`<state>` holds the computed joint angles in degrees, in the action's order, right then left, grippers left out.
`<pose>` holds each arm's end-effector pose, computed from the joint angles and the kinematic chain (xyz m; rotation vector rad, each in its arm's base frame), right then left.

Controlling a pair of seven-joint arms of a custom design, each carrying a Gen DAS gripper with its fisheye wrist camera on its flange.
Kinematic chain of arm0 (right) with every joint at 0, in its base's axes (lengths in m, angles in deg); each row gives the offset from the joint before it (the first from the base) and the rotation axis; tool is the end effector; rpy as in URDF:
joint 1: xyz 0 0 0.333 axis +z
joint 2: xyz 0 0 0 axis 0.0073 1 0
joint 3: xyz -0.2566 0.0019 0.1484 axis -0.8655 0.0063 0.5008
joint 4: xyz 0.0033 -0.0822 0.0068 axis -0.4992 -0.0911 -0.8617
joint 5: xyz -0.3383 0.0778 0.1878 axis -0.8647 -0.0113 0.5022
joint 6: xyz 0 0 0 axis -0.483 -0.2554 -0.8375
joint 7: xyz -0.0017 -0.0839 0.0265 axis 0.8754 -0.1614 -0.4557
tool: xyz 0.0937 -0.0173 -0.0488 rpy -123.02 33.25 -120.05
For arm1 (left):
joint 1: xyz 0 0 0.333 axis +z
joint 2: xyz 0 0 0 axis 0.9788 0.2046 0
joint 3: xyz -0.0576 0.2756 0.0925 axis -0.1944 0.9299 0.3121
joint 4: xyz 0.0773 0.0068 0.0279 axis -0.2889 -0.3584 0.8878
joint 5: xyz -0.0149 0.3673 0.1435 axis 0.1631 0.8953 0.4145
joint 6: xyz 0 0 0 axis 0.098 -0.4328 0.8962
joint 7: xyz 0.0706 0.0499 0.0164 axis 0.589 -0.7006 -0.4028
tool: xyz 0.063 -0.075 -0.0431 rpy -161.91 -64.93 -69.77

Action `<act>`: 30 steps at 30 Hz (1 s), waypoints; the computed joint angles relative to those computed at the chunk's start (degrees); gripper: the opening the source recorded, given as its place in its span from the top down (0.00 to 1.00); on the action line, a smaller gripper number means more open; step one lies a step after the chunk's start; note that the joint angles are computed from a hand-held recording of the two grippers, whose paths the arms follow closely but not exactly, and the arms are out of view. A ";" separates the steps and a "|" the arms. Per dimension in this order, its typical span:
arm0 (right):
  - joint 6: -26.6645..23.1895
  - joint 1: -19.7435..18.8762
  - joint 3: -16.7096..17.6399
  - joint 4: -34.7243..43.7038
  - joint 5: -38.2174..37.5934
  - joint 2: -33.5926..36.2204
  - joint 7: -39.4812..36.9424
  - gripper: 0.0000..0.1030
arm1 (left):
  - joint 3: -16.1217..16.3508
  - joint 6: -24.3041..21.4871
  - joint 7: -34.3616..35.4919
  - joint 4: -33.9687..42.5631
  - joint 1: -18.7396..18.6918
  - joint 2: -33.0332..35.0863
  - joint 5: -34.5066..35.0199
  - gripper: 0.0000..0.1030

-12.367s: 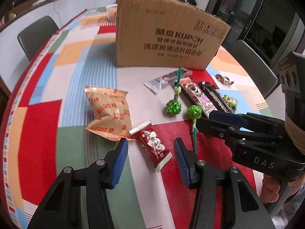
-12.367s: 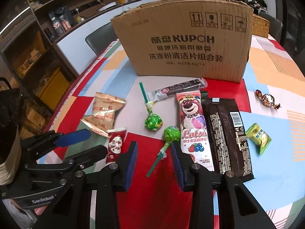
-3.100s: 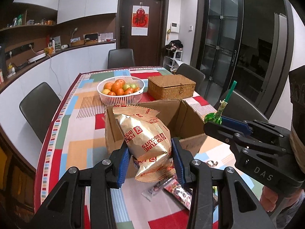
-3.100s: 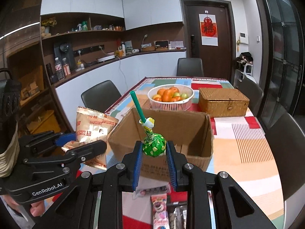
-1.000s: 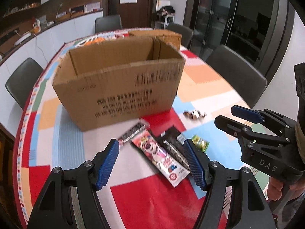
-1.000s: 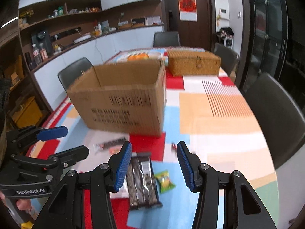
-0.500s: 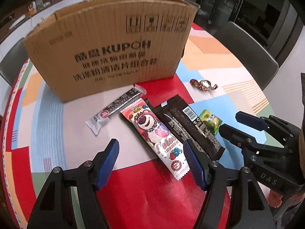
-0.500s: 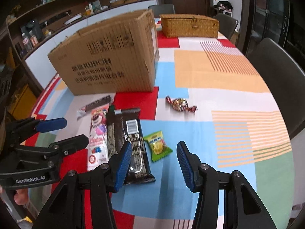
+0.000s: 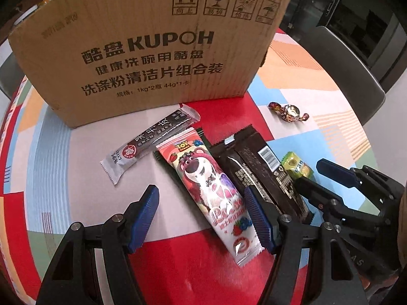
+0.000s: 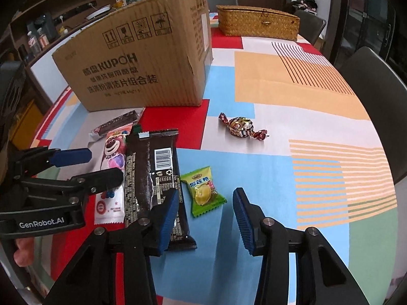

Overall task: Organize snacks
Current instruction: 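Grasp the pink Lotso candy bar with the left tool while the right tool grasps the green candy packet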

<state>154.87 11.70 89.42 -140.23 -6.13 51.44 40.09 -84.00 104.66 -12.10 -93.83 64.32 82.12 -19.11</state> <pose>0.4896 0.1384 0.3936 -1.9435 1.7712 -0.3939 0.5455 -0.2948 0.3950 -1.7716 2.3125 -0.5986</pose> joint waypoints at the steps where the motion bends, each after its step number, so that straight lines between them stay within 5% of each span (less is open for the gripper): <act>1: -0.02 0.05 -0.05 0.12 0.14 0.14 -0.10 0.57 | 0.02 -0.13 -0.21 0.43 -0.02 0.44 -0.04 0.33; 15: 0.67 0.11 -0.03 1.68 -2.02 1.97 1.29 0.67 | -1.10 0.31 4.99 -0.52 1.19 0.19 -7.39 0.71; 30: 0.21 -0.49 0.60 0.60 -5.09 0.93 4.46 0.82 | -0.80 2.02 7.75 -3.44 0.99 -3.31 -8.37 0.89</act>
<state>155.08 11.21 90.02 -139.63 -11.22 52.36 44.55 -84.80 106.68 -4.35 -97.26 65.31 78.81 -27.48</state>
